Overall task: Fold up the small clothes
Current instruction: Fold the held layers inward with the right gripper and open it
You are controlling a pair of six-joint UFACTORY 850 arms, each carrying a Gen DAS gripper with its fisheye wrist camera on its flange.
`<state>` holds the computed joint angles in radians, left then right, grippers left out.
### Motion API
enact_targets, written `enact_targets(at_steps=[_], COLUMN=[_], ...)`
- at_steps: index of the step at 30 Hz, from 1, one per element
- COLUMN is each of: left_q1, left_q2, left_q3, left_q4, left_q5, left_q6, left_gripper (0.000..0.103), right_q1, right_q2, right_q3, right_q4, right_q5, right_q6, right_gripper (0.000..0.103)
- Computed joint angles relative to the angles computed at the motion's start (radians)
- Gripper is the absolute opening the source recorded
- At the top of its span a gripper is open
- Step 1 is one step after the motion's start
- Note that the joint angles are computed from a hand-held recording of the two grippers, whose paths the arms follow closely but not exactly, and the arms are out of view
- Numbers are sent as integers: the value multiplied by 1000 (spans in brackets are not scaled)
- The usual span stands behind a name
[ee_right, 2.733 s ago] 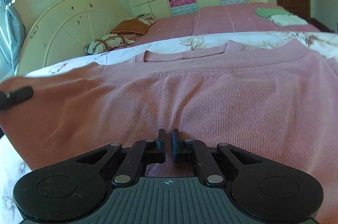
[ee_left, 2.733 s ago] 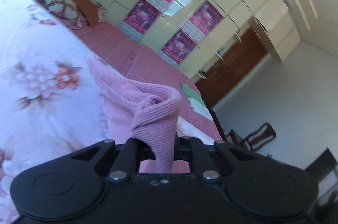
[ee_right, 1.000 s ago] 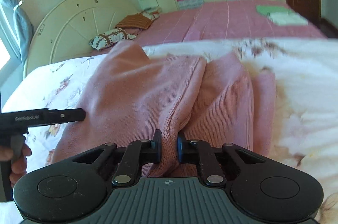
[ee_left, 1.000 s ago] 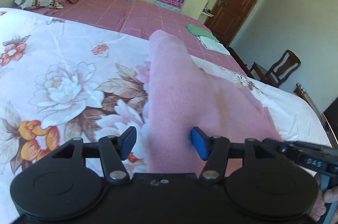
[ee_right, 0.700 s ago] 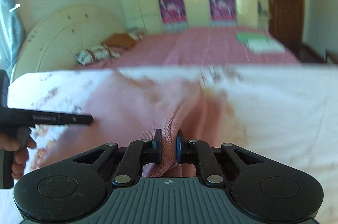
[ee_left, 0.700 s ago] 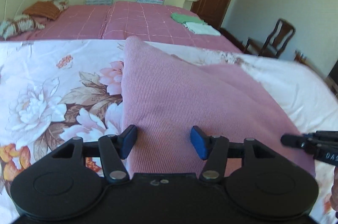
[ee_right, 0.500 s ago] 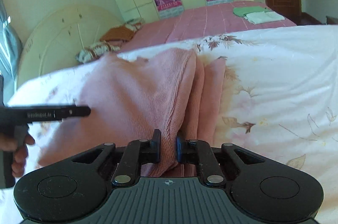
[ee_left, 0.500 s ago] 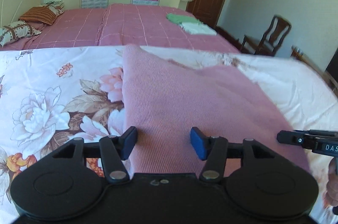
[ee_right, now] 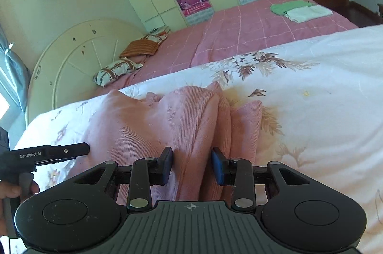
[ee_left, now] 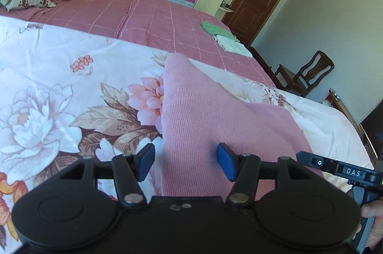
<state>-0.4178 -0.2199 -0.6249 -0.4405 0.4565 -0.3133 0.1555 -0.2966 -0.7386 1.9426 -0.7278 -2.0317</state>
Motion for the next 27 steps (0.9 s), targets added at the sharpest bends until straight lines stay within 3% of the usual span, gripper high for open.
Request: enact_targets(at_steps=[1,2,5,8,12,18,19,21,23,27], left_q1=[1,-1,-29,-31,-23,-17,-22,-41,-63,-129], left_q2=[-2,1,-1,-36,-63,-46,-29,27,93,187], left_q3=[-1,-1,-20,-54,-92,-77,-66,-7,73,190], left_q4=[12,16,-68,-75,-108,-81,-89,-73,-51,-140], left_q5=[2,9,18,-2,-64,-72,-63,2,76,129], left_q6=[-12,-5,133,158,203,202,206,168,88,56], left_gripper=[55,51,53,59,63,63,58,58,60,60], right_q1=[13,24,20,-3,-7,-36,-48,-78,-125,-228], right_q2=[6,14,78,103,13,13,18,41,78,146], right_q3=[8,17,85,114,53,61,57,59,86,167], right_q4=[46,95,256,303,234,197,148,57,-12,-152], right_q5=[17,32,-13,-24,46,11,4,-15,-64,-182], right_q6=[-56,-128,-328,-412,-294,-232,-174,-60,27,144], right_gripper=[28,6,6,6,6,6,6,7,24,25])
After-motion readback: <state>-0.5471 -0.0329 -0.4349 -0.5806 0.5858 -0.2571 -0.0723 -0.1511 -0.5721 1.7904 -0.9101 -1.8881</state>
